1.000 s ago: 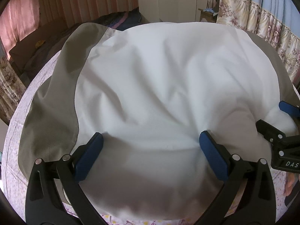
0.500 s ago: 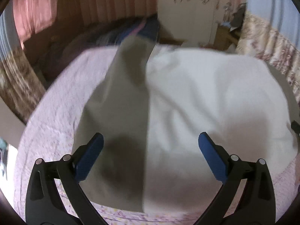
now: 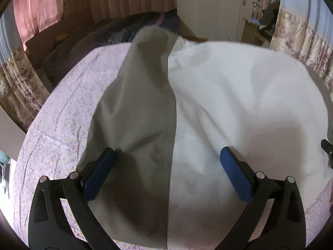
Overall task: Fold large clothes
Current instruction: 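Smooth the cream jacket body flat with both open grippers, then grasp the olive side panel edge with the right gripper and lift it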
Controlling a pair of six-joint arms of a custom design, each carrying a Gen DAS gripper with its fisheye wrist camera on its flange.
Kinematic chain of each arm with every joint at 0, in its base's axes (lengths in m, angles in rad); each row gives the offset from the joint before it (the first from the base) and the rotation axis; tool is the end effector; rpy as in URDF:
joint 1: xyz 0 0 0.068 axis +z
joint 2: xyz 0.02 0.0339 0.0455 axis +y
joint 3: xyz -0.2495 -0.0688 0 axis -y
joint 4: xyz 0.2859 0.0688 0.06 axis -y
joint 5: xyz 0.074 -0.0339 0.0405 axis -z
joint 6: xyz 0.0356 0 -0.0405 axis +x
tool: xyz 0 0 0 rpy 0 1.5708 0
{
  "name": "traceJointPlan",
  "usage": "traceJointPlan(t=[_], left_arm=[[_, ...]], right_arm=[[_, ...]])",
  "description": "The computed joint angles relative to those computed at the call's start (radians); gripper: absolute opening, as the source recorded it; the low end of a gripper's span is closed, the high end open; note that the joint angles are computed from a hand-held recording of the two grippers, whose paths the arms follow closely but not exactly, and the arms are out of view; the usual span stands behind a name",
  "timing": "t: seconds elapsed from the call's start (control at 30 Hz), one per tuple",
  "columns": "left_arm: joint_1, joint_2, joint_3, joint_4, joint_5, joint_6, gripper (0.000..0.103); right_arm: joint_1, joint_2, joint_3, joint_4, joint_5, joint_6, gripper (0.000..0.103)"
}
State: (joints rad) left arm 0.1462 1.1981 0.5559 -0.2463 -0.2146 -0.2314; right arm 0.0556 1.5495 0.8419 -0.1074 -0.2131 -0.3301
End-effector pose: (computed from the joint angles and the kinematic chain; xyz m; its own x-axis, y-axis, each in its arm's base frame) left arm 0.2587 0.0458 0.1382 -0.6843 -0.3273 -0.6517 -0.4440 0.8959 0.0163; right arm 0.3446 0.0267 0.1435 -0.6228 -0.3520 -0.6987 -0.4239 0.9024 -0.0767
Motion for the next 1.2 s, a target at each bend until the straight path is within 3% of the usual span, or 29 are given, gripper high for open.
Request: traceJointPlan(t=[0.13,0.23,0.4,0.6,0.77,1.2], left_arm=[[-0.05,-0.177,-0.05,-0.033,-0.048,-0.03,0.1],[-0.119,-0.274,-0.064,-0.058,-0.065,-0.067,0.1],[-0.291,-0.26,-0.039,-0.032,-0.13,-0.117,0.1],[-0.396,-0.079,0.001,0.075,-0.161,-0.162,0.1],[-0.385,0.096,0.063,0.111,-0.094,-0.177,0.1],[-0.391,0.132,0.068,0.135,-0.105,-0.162,0.1]], right_arm=[[-0.064,-0.096,-0.052,0.039,-0.128,0.066,0.101],[-0.146,-0.158,-0.096,0.097,-0.292,0.16,0.101],[-0.233,-0.119,-0.073,0.103,-0.404,0.265,0.101],[-0.291,-0.03,-0.033,0.043,-0.365,0.352,0.101],[-0.316,0.014,-0.024,0.021,-0.392,0.377,0.101],[-0.289,0.03,-0.067,0.004,-0.355,0.326,0.101]])
